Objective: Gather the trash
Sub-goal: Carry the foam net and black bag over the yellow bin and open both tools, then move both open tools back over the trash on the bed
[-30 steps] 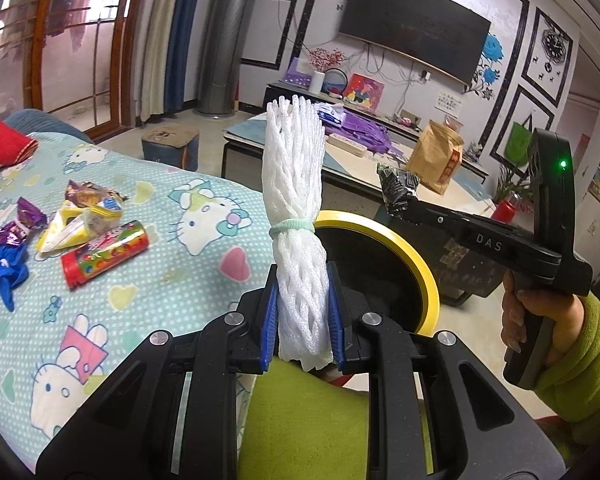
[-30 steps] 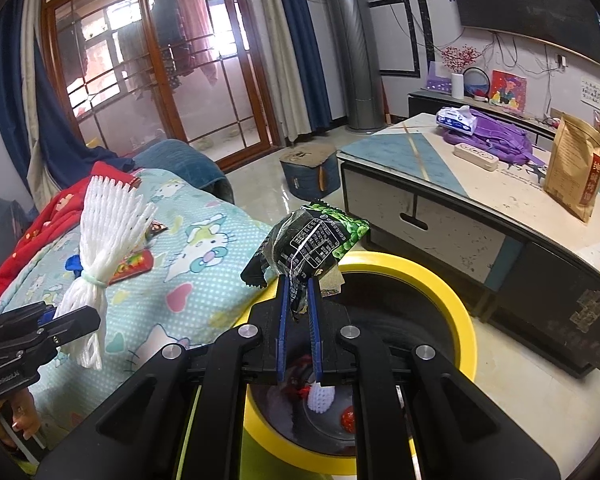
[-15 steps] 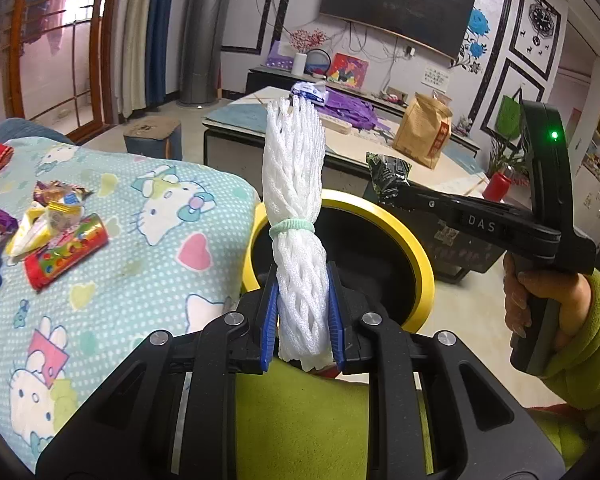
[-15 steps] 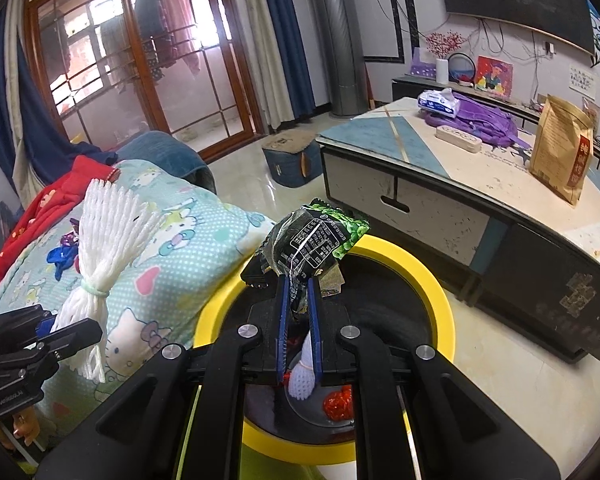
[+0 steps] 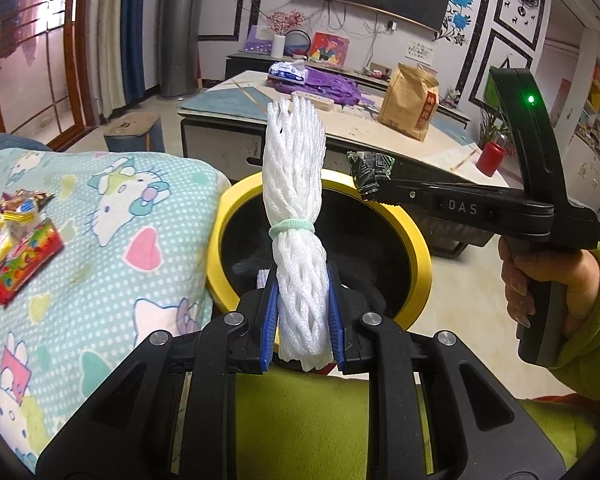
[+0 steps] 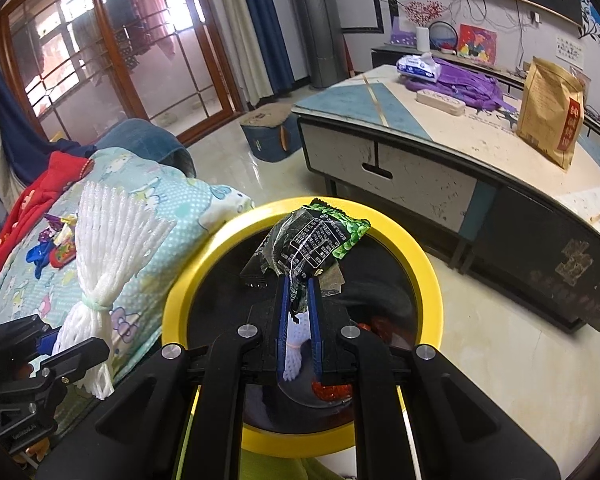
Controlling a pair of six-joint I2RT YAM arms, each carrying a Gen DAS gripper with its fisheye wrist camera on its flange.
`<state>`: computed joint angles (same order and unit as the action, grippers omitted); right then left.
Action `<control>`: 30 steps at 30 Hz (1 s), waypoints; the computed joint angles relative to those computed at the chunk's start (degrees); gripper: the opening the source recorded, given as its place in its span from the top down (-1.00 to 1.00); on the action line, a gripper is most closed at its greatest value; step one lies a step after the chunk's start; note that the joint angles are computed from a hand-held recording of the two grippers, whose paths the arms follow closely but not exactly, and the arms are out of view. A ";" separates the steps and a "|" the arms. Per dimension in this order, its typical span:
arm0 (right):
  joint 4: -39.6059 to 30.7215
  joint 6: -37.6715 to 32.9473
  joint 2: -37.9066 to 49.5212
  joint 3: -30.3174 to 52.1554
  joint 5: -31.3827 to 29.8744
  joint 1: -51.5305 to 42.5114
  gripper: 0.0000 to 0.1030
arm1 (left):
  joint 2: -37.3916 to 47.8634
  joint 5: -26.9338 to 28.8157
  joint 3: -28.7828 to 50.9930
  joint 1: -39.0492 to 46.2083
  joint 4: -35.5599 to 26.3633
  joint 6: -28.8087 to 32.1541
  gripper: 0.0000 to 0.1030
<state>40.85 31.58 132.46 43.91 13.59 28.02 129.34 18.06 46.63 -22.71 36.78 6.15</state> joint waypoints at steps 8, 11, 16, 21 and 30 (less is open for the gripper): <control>-2.05 0.63 1.83 1.94 -1.87 -1.04 0.80 | 2.15 -1.21 2.78 -1.98 -1.21 0.57 0.68; -2.04 0.77 2.07 1.94 -2.35 -1.47 0.78 | 2.95 -1.63 3.93 -2.29 -1.90 0.60 0.68; -2.00 1.37 2.50 2.07 -3.05 -1.77 0.71 | 3.94 -2.32 5.44 -2.91 -2.74 0.56 0.66; -1.71 1.90 2.30 1.84 -2.55 -1.68 0.69 | 4.22 -2.70 5.74 -3.16 -2.51 -0.16 0.54; -0.44 2.92 1.10 0.36 -0.29 -1.60 0.27 | 3.53 -2.27 4.55 -2.12 -0.63 -1.61 -0.23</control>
<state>40.41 34.50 133.55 44.27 13.30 26.42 132.87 15.79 51.18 -24.83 36.14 4.54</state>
